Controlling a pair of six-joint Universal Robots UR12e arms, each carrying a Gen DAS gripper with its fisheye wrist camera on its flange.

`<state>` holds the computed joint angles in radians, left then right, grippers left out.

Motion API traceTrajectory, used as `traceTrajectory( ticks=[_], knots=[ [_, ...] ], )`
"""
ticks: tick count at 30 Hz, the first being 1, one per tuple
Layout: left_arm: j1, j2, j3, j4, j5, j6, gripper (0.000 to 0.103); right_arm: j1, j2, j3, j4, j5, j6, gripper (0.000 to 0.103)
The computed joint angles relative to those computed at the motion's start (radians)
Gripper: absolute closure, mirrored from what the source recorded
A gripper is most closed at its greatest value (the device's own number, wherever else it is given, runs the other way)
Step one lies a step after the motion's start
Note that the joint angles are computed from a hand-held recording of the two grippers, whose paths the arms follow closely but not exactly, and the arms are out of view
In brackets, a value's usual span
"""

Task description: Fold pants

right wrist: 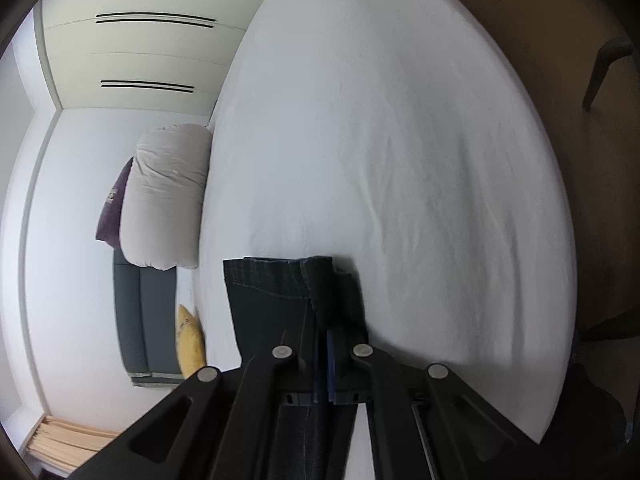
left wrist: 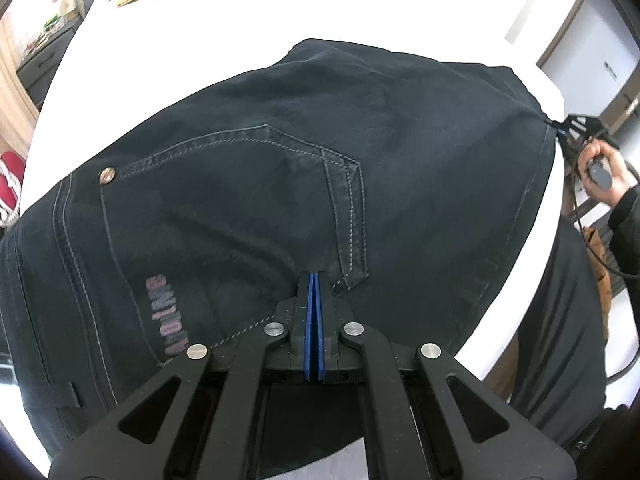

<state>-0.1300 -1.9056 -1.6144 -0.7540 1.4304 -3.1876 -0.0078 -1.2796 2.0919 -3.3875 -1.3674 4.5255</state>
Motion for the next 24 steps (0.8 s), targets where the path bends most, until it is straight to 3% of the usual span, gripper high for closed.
traceTrajectory(
  ticks=[3, 4, 6, 8, 11, 13, 15, 19, 24],
  knots=[
    [0.010, 0.011, -0.030, 0.042, -0.019, -0.020, 0.103, -0.015, -0.014, 0.019, -0.029, 0.039, -0.026, 0.093],
    [0.011, 0.012, -0.035, 0.054, -0.024, -0.030, 0.103, -0.010, -0.036, 0.027, -0.003, 0.002, -0.050, 0.085],
    [0.012, 0.015, -0.045, 0.069, -0.026, -0.035, 0.103, 0.021, -0.101, 0.026, 0.122, -0.146, -0.121, 0.057],
    [0.013, 0.016, -0.051, 0.080, -0.029, -0.039, 0.103, 0.044, -0.135, 0.021, 0.151, -0.157, -0.203, 0.057],
    [0.017, 0.019, -0.062, 0.098, -0.040, -0.050, 0.103, 0.084, -0.151, -0.014, 0.206, 0.019, -0.379, 0.057],
    [0.022, 0.024, -0.070, 0.105, -0.044, -0.047, 0.103, 0.107, -0.129, -0.034, 0.202, 0.185, -0.409, 0.057],
    [0.025, 0.030, -0.077, 0.106, -0.045, -0.043, 0.103, 0.143, -0.098, -0.050, 0.189, 0.302, -0.382, 0.057],
    [0.025, 0.033, -0.081, 0.109, -0.040, -0.034, 0.103, 0.191, -0.043, -0.079, 0.200, 0.419, -0.343, 0.059],
    [0.030, 0.038, -0.092, 0.121, -0.056, -0.048, 0.103, 0.208, -0.008, -0.105, 0.256, 0.476, -0.322, 0.064]
  ],
)
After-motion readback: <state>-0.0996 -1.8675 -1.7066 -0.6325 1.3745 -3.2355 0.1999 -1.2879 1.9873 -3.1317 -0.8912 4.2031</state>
